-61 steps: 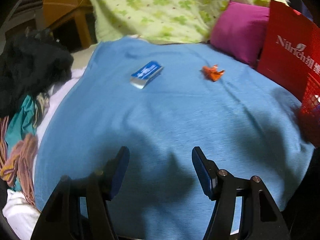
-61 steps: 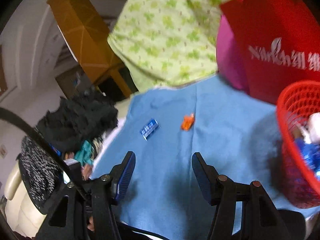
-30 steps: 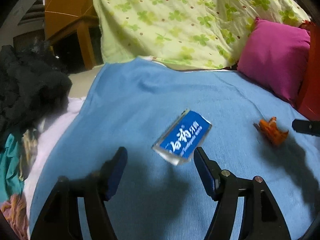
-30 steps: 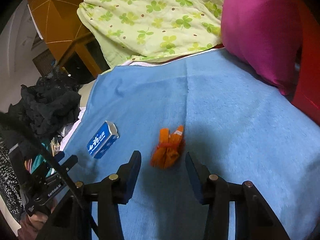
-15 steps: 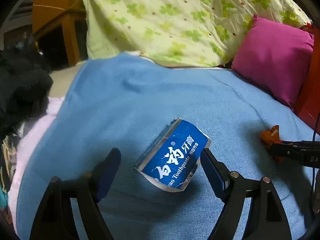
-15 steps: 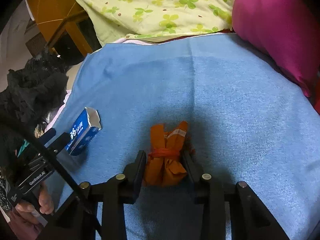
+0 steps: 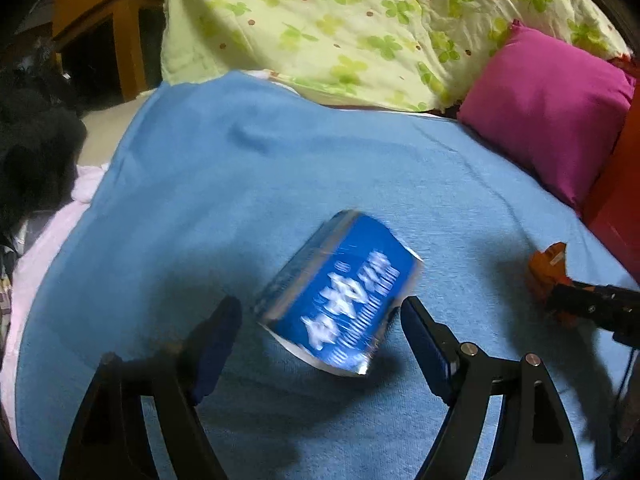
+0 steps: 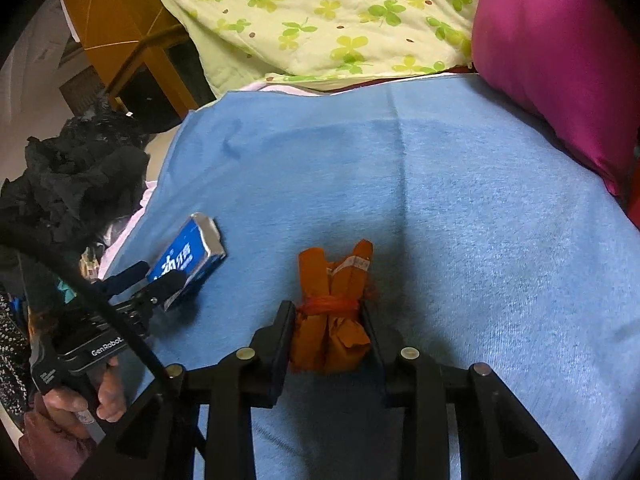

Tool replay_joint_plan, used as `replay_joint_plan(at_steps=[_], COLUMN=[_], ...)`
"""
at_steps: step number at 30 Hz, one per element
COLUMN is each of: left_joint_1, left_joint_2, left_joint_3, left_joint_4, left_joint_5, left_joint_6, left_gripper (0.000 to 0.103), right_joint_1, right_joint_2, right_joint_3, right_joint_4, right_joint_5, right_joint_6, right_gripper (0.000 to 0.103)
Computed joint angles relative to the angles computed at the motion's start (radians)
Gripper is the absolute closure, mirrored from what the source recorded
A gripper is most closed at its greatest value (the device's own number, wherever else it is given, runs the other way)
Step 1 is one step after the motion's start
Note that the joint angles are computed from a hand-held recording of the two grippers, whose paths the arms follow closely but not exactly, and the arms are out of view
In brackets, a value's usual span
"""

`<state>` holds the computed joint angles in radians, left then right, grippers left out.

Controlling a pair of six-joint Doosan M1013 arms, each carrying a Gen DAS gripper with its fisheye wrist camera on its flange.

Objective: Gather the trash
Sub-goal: 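Grasp the orange wrapper with the right tool while the left tool grasps the blue toothpaste box, then lift the toothpaste box and orange wrapper toward the red mesh basket with both tools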

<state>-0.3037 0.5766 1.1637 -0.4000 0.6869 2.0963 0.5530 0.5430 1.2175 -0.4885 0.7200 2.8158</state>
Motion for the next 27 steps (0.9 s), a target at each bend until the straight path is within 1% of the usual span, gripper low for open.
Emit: replay_joint_plan(at_steps=[3, 6, 14, 15, 17, 19, 21, 23, 25, 27], left_joint_1=[0.002, -0.003, -0.002, -0.002, -0.002, -0.003, -0.003, 0.001, 0.004, 0.005], left_joint_2=[0.004, 0.007, 0.006, 0.007, 0.009, 0.007, 0.002, 0.001, 0.001, -0.004], left_joint_3=[-0.008, -0.01, -0.006, -0.007, -0.01, -0.007, -0.001, -0.004, -0.007, -0.003], left_joint_4=[-0.01, 0.026, 0.026, 0.026, 0.036, 0.038, 0.041, 0.029, 0.015, 0.007], left_joint_5=[0.028, 0.024, 0.004, 0.006, 0.012, 0.005, -0.01, -0.005, 0.006, 0.001], left_joint_6=[0.009, -0.01, -0.018, -0.02, -0.027, -0.03, -0.036, -0.041, -0.049, -0.05], left_gripper=[0.021, 0.021, 0.021, 0.022, 0.028, 0.029, 0.033, 0.036, 0.036, 0.037], right_joint_1=[0.002, 0.002, 0.0, 0.001, 0.003, 0.005, 0.007, 0.009, 0.011, 0.013], right_joint_2=[-0.002, 0.001, 0.006, 0.007, 0.008, 0.007, 0.007, 0.006, 0.006, 0.005], right_joint_3=[0.002, 0.001, -0.005, -0.005, -0.007, -0.005, -0.006, -0.007, -0.009, -0.009], right_joint_4=[0.015, 0.029, 0.048, 0.047, 0.041, 0.036, 0.029, 0.021, 0.013, 0.006], right_joint_5=[-0.001, 0.0, 0.001, 0.0, 0.003, 0.002, 0.003, 0.002, 0.004, 0.003], right_joint_6=[-0.001, -0.006, -0.02, -0.02, -0.019, -0.016, -0.017, -0.021, -0.02, -0.018], right_gripper=[0.068, 0.068, 0.068, 0.068, 0.068, 0.068, 0.068, 0.068, 0.068, 0.068])
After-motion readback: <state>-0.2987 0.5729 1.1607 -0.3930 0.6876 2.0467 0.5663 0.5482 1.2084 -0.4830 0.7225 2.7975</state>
